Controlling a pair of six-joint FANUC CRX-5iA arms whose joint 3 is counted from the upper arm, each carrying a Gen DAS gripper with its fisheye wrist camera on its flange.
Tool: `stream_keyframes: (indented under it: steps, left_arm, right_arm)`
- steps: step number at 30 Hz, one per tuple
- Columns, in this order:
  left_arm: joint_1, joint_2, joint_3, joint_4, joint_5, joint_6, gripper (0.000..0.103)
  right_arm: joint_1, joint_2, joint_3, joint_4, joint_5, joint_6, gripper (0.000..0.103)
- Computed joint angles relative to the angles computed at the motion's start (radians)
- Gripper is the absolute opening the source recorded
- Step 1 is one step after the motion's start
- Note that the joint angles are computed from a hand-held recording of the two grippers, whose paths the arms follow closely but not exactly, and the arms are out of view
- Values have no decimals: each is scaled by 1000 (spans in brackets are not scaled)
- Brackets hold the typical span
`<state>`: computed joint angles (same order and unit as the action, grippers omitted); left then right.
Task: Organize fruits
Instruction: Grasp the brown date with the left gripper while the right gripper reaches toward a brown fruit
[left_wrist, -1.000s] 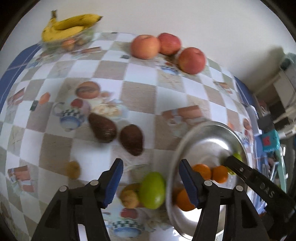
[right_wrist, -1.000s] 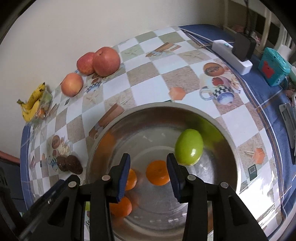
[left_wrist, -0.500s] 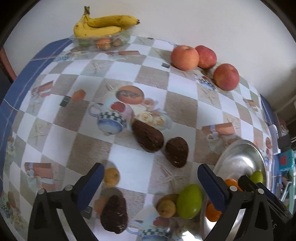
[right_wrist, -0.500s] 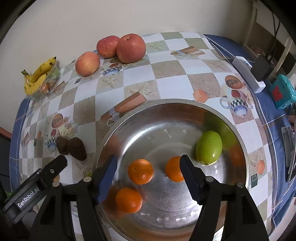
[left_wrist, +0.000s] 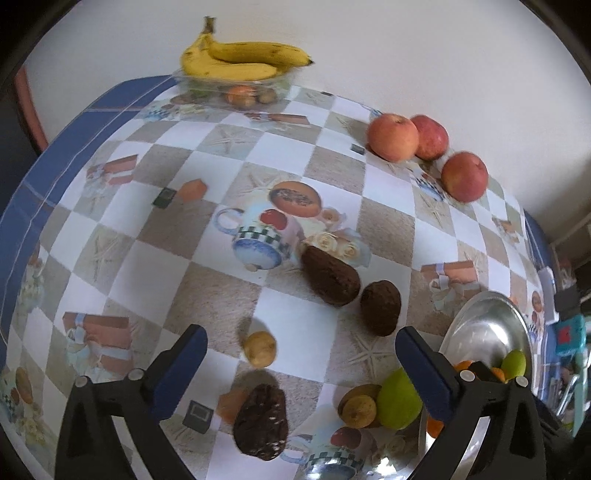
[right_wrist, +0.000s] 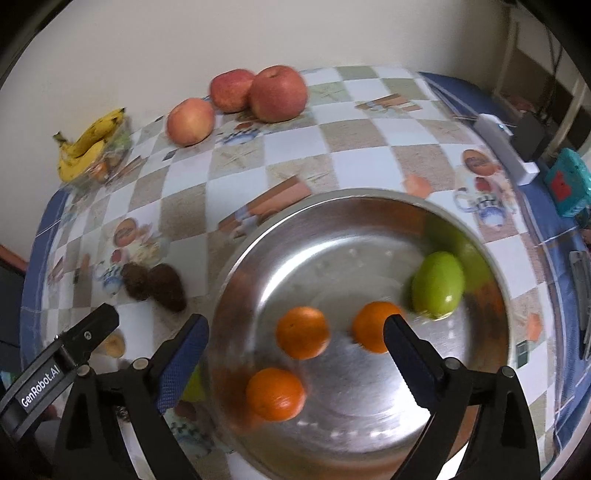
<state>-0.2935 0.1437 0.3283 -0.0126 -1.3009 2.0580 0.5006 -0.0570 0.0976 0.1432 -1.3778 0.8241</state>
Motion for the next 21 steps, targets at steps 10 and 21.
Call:
stream_keyframes:
  steps: [10, 21]
  left_arm:
    - [107, -96, -154, 114, 54, 20, 103]
    - [134, -90, -204, 210, 0, -26, 87]
  right_arm:
    - [54, -4, -1, -31, 61, 53, 95]
    - [83, 11, 20, -72, 53, 100, 53]
